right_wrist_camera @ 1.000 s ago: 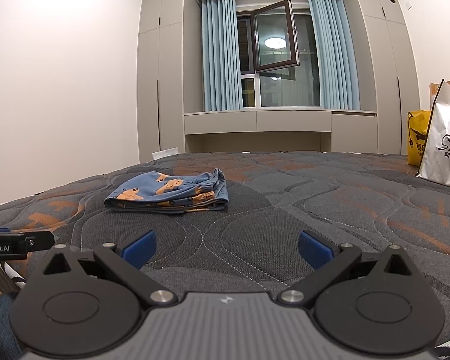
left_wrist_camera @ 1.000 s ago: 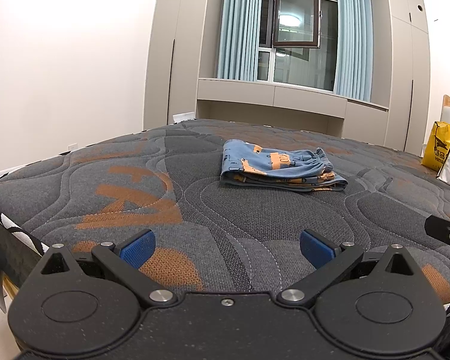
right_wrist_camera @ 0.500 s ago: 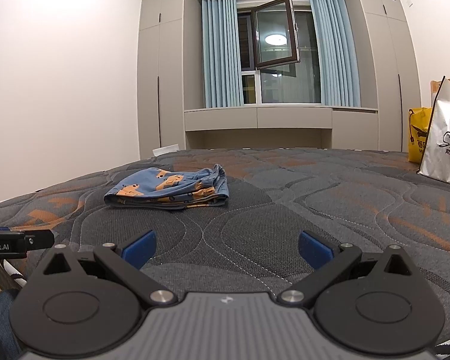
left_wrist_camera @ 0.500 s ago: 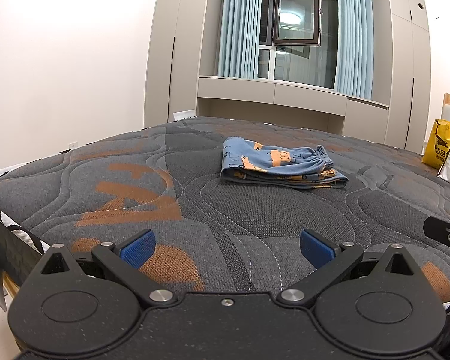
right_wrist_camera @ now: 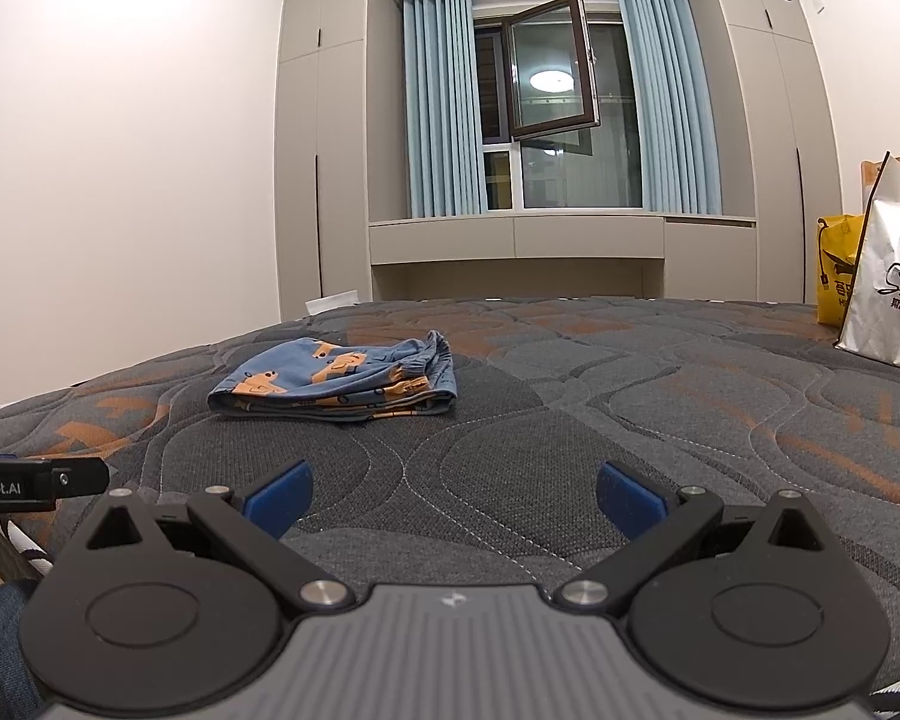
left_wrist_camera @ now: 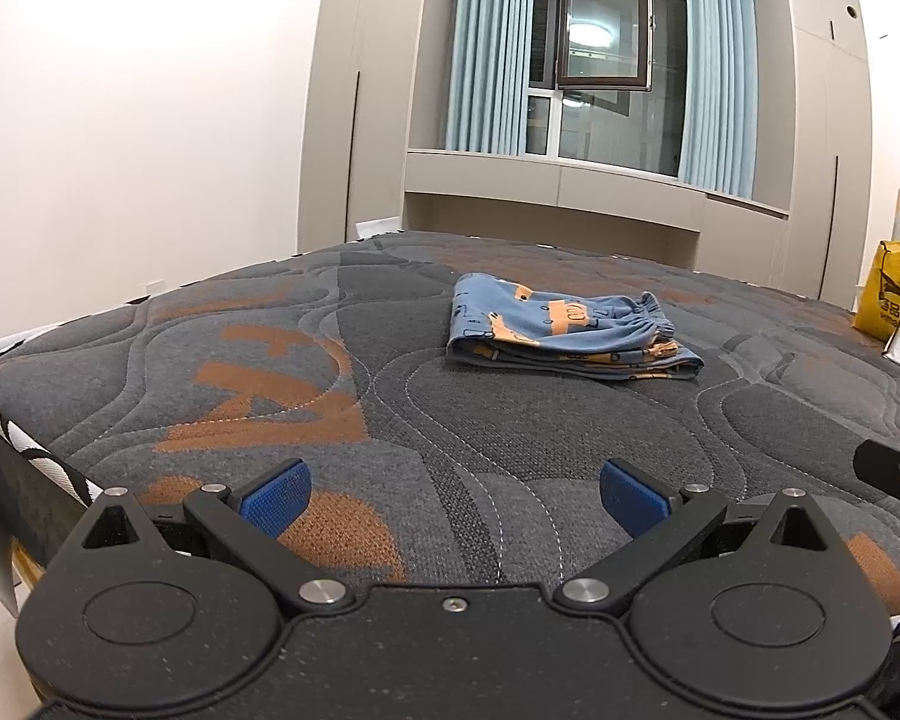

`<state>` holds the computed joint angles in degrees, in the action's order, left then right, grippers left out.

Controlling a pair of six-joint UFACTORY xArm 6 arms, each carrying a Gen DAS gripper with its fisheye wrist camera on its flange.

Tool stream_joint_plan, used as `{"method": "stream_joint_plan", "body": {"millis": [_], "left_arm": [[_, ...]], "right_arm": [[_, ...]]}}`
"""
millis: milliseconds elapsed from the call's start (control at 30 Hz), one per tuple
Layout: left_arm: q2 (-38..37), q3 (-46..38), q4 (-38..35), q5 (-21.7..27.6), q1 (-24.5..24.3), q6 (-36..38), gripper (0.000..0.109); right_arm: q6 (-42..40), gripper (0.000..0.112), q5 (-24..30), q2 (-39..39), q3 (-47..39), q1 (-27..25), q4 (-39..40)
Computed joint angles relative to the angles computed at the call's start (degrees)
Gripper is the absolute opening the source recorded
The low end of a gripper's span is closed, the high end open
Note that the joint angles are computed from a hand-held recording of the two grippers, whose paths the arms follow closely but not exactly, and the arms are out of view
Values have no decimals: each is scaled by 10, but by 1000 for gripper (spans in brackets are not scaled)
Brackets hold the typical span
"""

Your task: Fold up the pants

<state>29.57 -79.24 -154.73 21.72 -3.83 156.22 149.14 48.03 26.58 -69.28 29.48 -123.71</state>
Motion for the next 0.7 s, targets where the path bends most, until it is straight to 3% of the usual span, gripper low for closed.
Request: {"method": "stream_joint_plan", "body": {"millis": [433,700], "left_arm": [[-5,-8,-46,-8,-16,68,102],[-4,-25,-153,-31,-30,194,102]], "right_arm": [[-3,103,-28,-3,-7,-16,-26],[29,103,-39,-12,-1,-34,-69]]}}
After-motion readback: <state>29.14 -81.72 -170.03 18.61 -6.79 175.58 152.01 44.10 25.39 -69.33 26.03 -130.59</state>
